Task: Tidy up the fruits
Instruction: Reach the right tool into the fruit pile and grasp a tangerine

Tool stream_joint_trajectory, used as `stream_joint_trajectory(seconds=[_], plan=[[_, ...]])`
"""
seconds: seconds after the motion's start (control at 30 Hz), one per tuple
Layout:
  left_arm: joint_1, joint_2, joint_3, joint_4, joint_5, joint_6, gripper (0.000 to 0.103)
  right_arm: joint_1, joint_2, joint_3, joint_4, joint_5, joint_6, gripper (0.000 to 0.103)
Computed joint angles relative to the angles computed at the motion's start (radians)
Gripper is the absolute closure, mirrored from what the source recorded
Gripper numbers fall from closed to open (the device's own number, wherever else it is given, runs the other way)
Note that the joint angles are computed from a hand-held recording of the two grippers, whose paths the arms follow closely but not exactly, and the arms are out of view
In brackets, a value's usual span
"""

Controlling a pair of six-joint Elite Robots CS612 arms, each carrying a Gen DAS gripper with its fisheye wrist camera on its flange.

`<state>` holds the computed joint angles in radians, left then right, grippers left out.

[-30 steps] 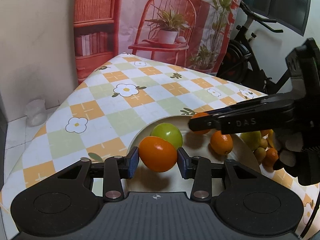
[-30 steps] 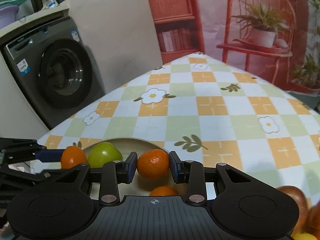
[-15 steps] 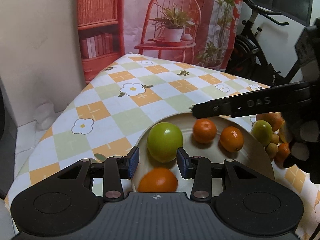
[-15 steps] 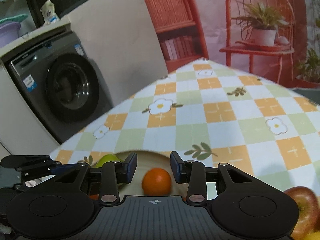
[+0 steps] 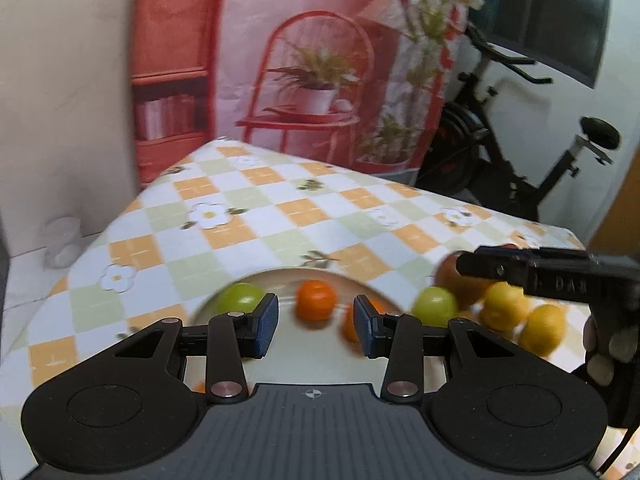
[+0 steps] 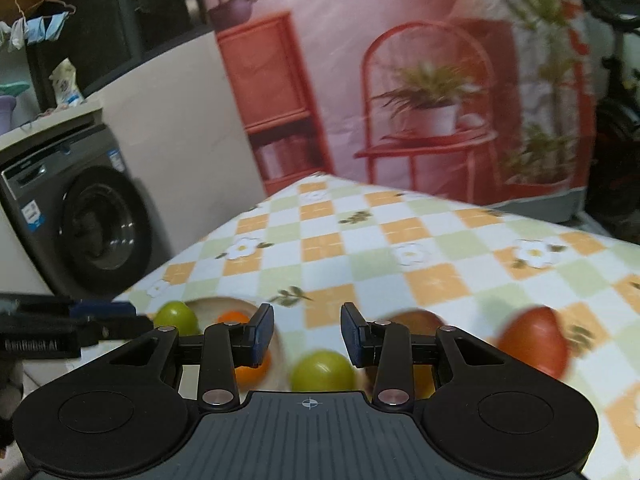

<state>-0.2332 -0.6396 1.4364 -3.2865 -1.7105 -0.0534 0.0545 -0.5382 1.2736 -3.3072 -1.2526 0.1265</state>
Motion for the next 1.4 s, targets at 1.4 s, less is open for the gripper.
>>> stream_joint_trajectory(seconds=[1.4], plan=[[-0.032,-0.001,0.025,0.043,-0.026,-0.038,0.067,0.026,-0.023,0.106,0.065,-0.123,-0.156,0.069]])
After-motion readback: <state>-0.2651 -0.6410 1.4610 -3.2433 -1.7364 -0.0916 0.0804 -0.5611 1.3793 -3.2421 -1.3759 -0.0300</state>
